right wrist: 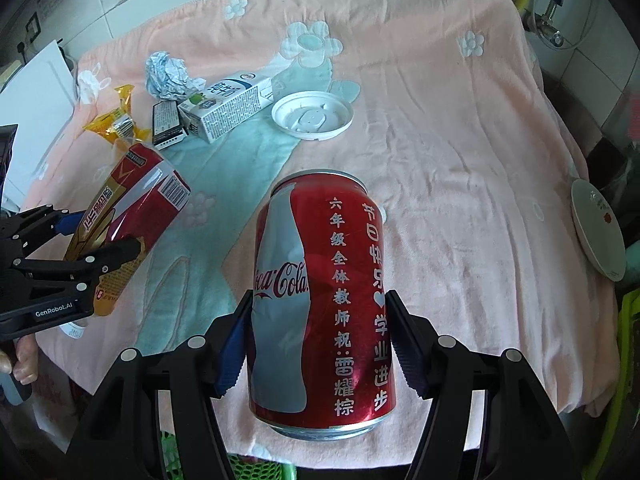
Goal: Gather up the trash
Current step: 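Carry the tea bottle with the left tool and the can with the right tool over the basket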
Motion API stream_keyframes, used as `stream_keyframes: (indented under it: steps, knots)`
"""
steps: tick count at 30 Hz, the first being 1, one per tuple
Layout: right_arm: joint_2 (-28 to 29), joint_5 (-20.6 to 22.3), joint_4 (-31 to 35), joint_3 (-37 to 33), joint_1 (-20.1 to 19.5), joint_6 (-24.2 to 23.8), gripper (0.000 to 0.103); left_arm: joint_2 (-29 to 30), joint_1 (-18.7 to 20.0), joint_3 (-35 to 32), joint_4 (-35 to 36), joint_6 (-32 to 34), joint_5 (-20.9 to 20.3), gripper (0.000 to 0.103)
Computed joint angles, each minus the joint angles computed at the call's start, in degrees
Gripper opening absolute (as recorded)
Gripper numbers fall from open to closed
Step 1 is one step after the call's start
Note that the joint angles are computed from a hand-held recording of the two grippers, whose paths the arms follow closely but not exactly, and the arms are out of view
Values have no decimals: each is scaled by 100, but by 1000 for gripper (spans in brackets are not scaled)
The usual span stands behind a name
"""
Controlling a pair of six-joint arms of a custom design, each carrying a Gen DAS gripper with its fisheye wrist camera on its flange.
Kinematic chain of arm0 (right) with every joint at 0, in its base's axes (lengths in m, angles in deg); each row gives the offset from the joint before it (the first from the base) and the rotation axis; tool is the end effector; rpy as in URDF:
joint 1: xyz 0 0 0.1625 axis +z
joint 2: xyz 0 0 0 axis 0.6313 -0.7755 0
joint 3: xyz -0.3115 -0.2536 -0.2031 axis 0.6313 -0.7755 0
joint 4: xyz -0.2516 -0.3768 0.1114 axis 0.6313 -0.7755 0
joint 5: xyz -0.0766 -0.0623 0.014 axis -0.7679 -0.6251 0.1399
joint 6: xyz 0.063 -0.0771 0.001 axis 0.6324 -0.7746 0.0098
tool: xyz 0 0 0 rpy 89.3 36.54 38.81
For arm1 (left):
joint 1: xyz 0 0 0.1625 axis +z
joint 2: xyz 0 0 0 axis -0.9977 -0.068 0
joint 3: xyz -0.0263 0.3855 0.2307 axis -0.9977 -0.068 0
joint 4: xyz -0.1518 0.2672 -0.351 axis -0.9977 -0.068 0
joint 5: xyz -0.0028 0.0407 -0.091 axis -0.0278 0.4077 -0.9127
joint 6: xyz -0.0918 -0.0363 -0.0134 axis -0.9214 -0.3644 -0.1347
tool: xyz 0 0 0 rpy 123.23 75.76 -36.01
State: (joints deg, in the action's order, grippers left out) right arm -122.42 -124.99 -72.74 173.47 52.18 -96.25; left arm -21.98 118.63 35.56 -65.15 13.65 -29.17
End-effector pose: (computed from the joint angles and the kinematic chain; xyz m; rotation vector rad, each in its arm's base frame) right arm 0.0873 -0.4403 0.3219 0.5551 -2.3412 0.3960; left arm -0.3454 -0.4569 0.0180 0.4554 2.4012 -0.5052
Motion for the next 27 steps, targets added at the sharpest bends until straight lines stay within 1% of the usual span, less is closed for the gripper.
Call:
stream_keyframes:
  steps: [6,10,16,21,27]
  knots:
    - [-456,73,-29,392,195,-167,61,-387,-452,372,123,-551,159,64]
    - [-900,201,203,657,320,-188,62,-744,-809,654,416,-1100,290,64]
    - [-1649,326,582,1058,544,-278,62,-1313,-1398,1043,1219,-2176,401,64]
    - [-2362,363,1011,1385,772,-328,62,-1696,-1942,1263,1965,-3027,351,64]
    - [-2999,377,1558,1650,995,-324,62,-2077,-2601,1430,2877,-4122,191,64]
